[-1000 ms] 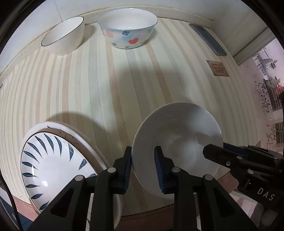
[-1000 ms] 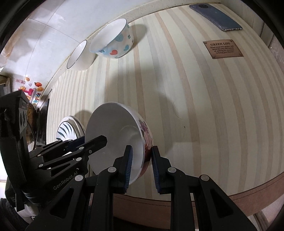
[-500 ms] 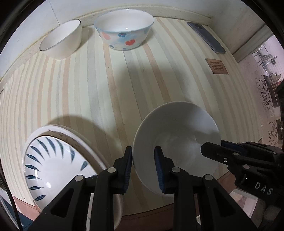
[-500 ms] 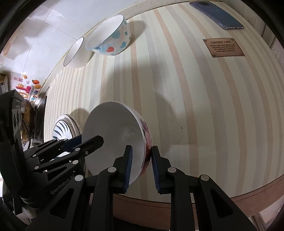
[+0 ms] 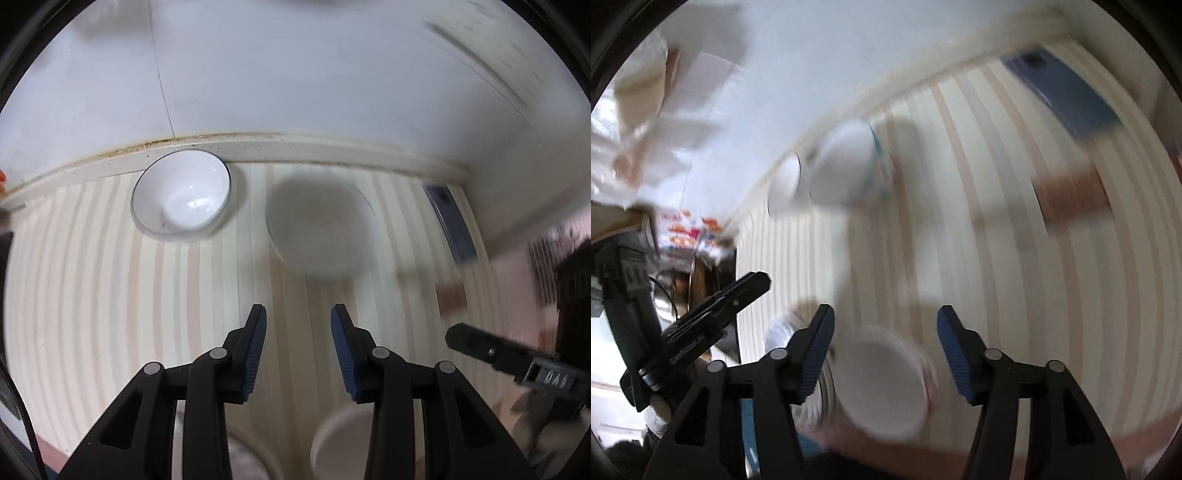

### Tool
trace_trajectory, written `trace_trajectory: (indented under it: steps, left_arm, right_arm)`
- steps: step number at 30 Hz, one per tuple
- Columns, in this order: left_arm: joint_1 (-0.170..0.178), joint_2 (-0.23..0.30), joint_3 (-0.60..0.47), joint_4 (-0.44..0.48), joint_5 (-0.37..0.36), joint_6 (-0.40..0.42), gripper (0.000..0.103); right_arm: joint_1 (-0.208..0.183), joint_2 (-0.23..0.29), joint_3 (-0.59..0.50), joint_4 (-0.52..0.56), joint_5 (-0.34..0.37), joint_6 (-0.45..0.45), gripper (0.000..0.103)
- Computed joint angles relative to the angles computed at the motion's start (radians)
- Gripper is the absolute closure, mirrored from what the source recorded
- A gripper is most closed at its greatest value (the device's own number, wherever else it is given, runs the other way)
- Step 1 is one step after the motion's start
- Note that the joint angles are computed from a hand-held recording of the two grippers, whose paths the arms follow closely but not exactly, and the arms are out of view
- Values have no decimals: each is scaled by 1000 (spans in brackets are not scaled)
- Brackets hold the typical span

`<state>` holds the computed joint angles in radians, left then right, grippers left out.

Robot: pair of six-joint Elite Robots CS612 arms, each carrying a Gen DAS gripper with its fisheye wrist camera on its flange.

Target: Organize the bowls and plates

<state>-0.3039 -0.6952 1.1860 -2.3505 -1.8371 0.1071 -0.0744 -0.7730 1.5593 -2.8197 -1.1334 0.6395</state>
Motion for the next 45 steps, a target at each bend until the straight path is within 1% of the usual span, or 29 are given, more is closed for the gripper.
trace_trajectory:
  steps: [2, 4, 6, 7, 9, 11, 12, 13, 14, 16, 17, 22, 24, 26, 28, 31, 35, 37, 38, 39, 42, 45]
  left_arm:
    - [-1, 65, -104, 51, 11, -38, 69]
    - [-2, 116, -186, 104, 20, -45, 69]
    - [-1, 164, -267, 195, -5, -40, 69]
    - [-3, 189, -309, 242, -11, -40, 69]
    - [-3, 228, -366, 295, -25, -34, 69]
    - [-2, 247, -389, 313, -42, -28, 71]
    - [-2, 250, -391, 308, -48, -23, 71]
    - [-4, 249, -384, 295, -44, -18, 75]
    - [-6, 248, -381, 288, -33, -15, 76]
    - [-10, 231, -347, 256, -17, -6, 77]
    - [-12, 228, -342, 251, -13, -3, 77]
    - [-11, 213, -321, 225, -1, 15, 77]
    - [-10, 207, -317, 225, -9, 18, 77]
    - [-5, 199, -317, 245, -28, 19, 77]
    - [-3, 182, -297, 239, -34, 26, 77]
    - [-1, 140, -239, 207, -44, 45, 77]
    - [3, 78, -158, 188, -59, 85, 77]
    - [6, 49, -119, 180, -71, 104, 77]
    - [8, 34, -99, 175, -78, 116, 77]
    - [10, 14, -71, 165, -86, 128, 77]
    - [12, -30, -6, 137, -101, 157, 77]
    - [14, -68, 51, 123, -115, 185, 77]
  right_arm:
    - [-3, 51, -87, 18, -7, 13, 42]
    - [-4, 106, -185, 75, -11, 8, 42]
    - [-2, 152, -267, 124, -27, 1, 42]
    - [-3, 168, -292, 142, -20, -3, 42]
    - [-7, 212, -359, 190, 6, 10, 42]
    - [-6, 237, -396, 218, 16, 6, 51]
    - [-7, 246, -409, 226, 19, 5, 60]
    - [-8, 254, -420, 238, 25, 1, 72]
    - [-7, 255, -423, 248, 13, 1, 76]
    - [-4, 257, -429, 248, -9, -8, 81]
    - [-2, 255, -425, 246, -16, -8, 82]
    - [3, 248, -419, 245, -46, -19, 83]
    - [2, 238, -405, 237, -49, -22, 83]
    - [4, 227, -395, 231, -58, -26, 83]
    - [6, 216, -385, 225, -56, -21, 83]
    - [9, 183, -346, 209, -50, -11, 83]
    - [27, 121, -277, 192, -85, -23, 83]
    - [25, 88, -230, 173, -88, -25, 83]
    - [28, 68, -201, 160, -91, -23, 83]
    - [33, 61, -188, 150, -95, -12, 83]
    - [40, 16, -120, 116, -101, 4, 83]
    - [46, -23, -59, 97, -101, 14, 83]
